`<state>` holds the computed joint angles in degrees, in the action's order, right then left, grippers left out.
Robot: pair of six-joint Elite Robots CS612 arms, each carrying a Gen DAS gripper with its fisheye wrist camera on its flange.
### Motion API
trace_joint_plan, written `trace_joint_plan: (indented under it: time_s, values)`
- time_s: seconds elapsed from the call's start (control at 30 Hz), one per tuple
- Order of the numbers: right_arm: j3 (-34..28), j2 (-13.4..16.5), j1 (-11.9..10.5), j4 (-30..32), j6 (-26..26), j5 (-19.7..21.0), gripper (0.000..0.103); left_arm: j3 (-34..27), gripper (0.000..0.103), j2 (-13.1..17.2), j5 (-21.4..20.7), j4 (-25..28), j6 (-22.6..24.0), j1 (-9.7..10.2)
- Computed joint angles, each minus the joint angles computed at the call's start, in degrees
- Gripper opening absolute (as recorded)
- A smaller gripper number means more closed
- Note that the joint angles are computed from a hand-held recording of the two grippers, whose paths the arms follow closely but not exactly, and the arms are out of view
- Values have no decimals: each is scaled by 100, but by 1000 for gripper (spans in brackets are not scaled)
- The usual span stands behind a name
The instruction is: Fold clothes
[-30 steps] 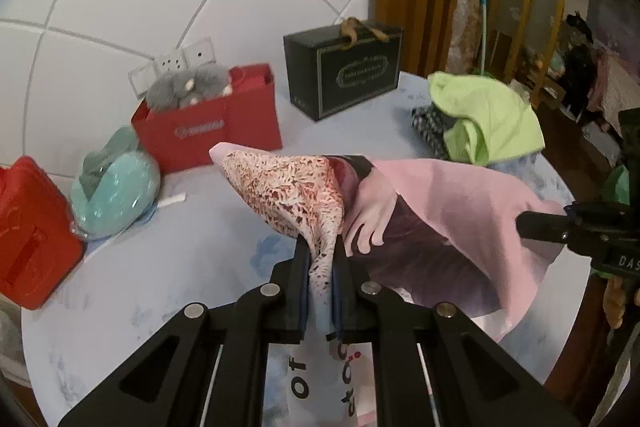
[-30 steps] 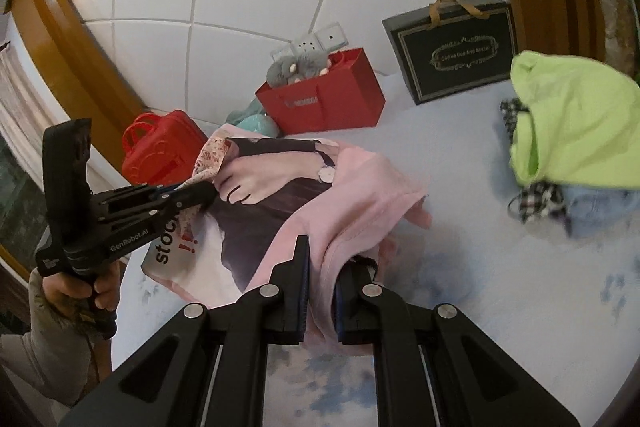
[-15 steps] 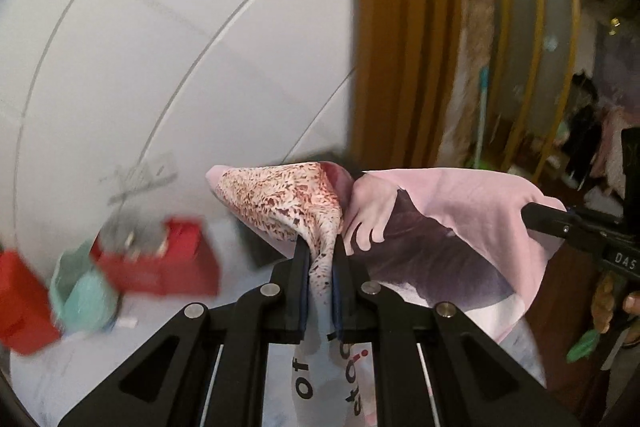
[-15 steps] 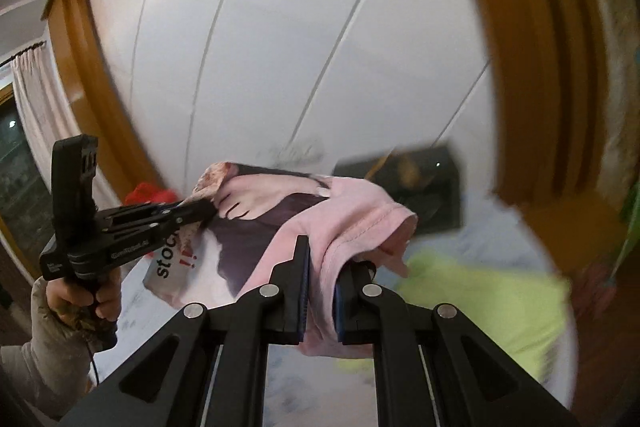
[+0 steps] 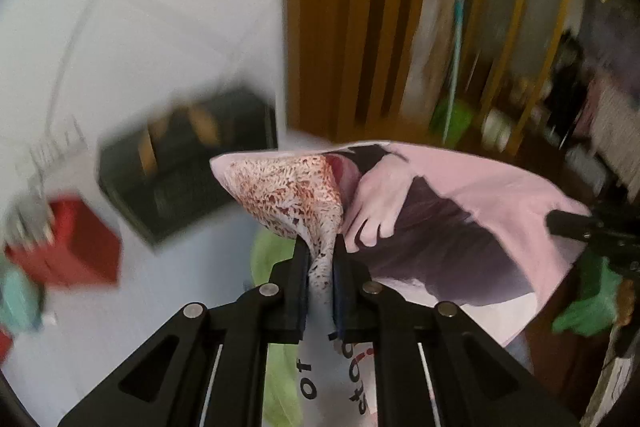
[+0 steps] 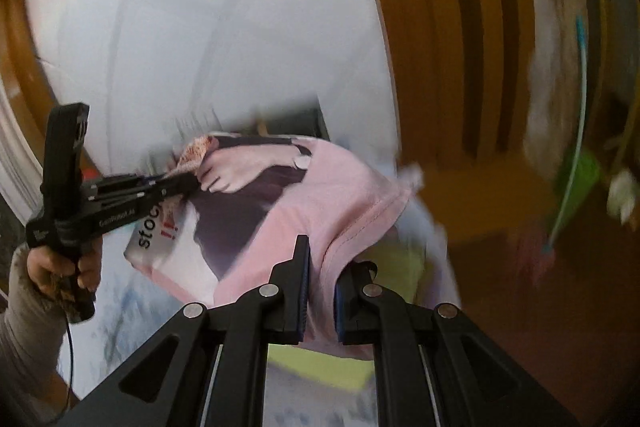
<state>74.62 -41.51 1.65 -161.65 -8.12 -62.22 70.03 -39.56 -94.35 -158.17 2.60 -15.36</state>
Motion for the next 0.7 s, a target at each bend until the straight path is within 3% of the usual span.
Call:
trace_joint_plan:
  time_s: [0.1, 0.27, 0.4, 0.47, 0.57, 0.63, 0.7]
  values:
    - [-40, 211, 59, 671, -97, -216, 15, -127, 20, 317, 304, 593, -5, -25]
    - [-30, 344, 118, 770, 194, -445, 28, -113, 42, 344, 501, 519, -15, -3]
    - [231, 149, 121, 354, 300, -627, 62, 103, 74, 155, 421, 303, 182, 48]
    - [378, 62, 119, 133, 368, -710, 76, 403, 77, -41, 427, -48, 376, 24]
    - [622, -107, 126, -200, 456, -808, 85, 730, 77, -283, 213, -274, 456, 32]
    - [724, -184, 162, -332, 468, -868, 103, 905, 77, -417, 84, -289, 427, 24]
    - [805, -244, 209, -429, 470, -935, 103, 1067, 77, -522, 15, -317, 380, -7]
